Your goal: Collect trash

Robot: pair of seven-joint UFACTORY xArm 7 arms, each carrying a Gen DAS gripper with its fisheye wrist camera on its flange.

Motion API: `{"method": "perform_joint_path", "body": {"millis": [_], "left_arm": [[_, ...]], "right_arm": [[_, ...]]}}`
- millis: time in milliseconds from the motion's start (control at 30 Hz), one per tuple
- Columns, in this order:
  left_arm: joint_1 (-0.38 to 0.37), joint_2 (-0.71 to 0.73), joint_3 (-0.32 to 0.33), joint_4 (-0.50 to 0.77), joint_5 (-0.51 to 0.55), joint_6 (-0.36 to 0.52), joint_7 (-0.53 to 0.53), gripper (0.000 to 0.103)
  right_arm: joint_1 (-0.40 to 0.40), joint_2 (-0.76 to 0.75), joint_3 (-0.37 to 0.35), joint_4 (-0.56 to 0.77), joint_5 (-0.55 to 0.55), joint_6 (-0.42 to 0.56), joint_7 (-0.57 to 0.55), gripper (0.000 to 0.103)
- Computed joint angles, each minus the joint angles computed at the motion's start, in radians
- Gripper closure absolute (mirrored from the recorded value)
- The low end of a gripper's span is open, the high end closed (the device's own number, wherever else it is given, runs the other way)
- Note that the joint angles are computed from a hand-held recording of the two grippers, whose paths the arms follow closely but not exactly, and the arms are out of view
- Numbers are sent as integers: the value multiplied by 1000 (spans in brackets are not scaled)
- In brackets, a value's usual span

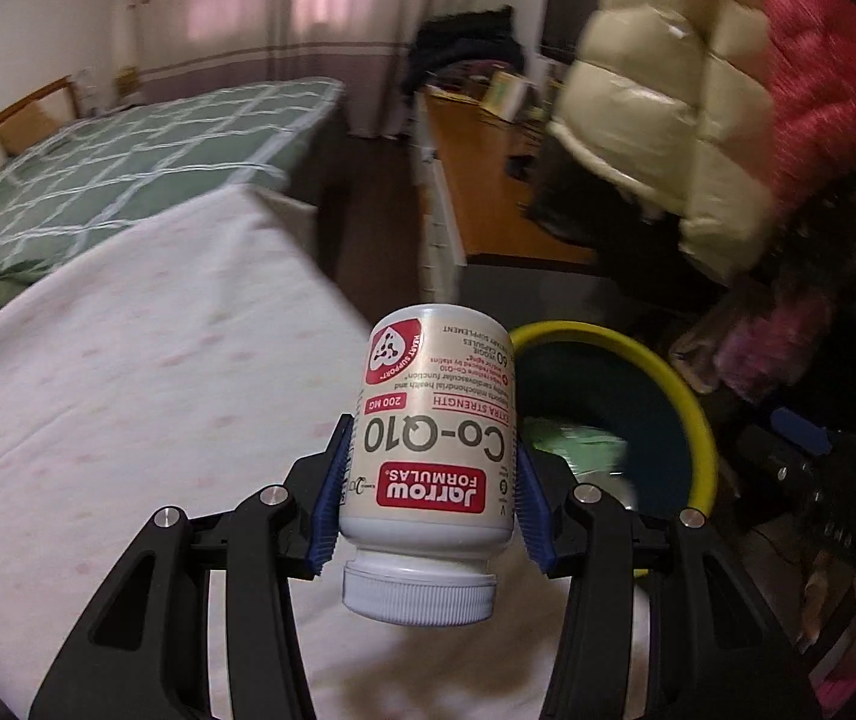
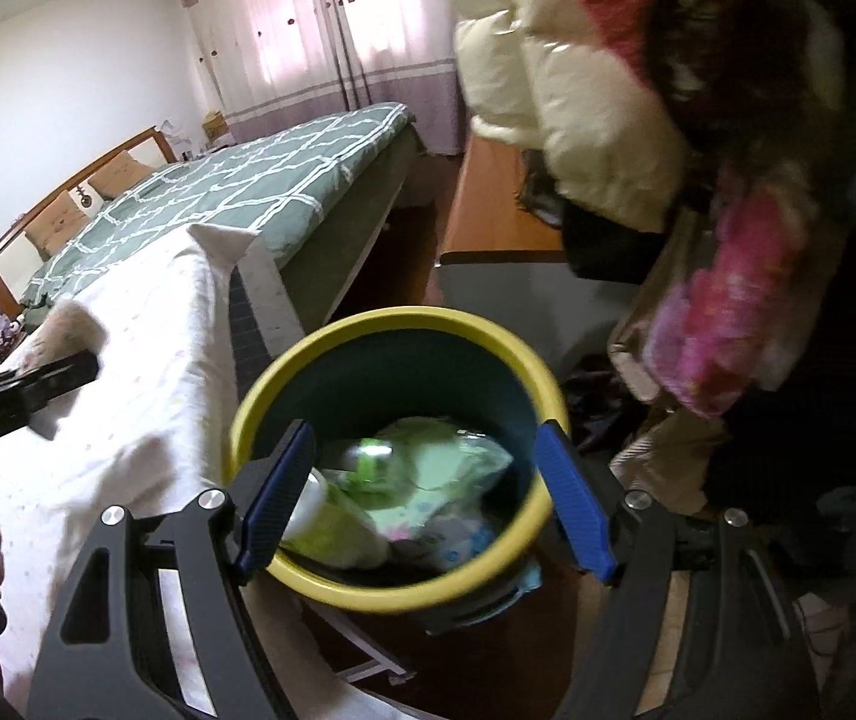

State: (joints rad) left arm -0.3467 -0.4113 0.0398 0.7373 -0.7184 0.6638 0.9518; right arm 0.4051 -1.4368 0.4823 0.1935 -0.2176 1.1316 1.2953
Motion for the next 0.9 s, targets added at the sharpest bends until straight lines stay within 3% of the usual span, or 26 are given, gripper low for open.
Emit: {"method": "perform_joint_path", "body": {"millis": [233,567,667,900], "left_arm": [[-70,77,-120,29,43,-31,-133,55],[-133,197,-193,93,118,-70,-280,54],[-139,179,-194,76,110,-113,-303,27],[-151,3,-103,-25,58,-162,-252,8]], "right_arm": [[85,-198,23,-21,30,212,-13,31],[133,-357,51,-56,79,339,-16,31],[125,-366,47,-57,80,333,-27,30],[95,-268,56,-35,102,223,-36,30]]}}
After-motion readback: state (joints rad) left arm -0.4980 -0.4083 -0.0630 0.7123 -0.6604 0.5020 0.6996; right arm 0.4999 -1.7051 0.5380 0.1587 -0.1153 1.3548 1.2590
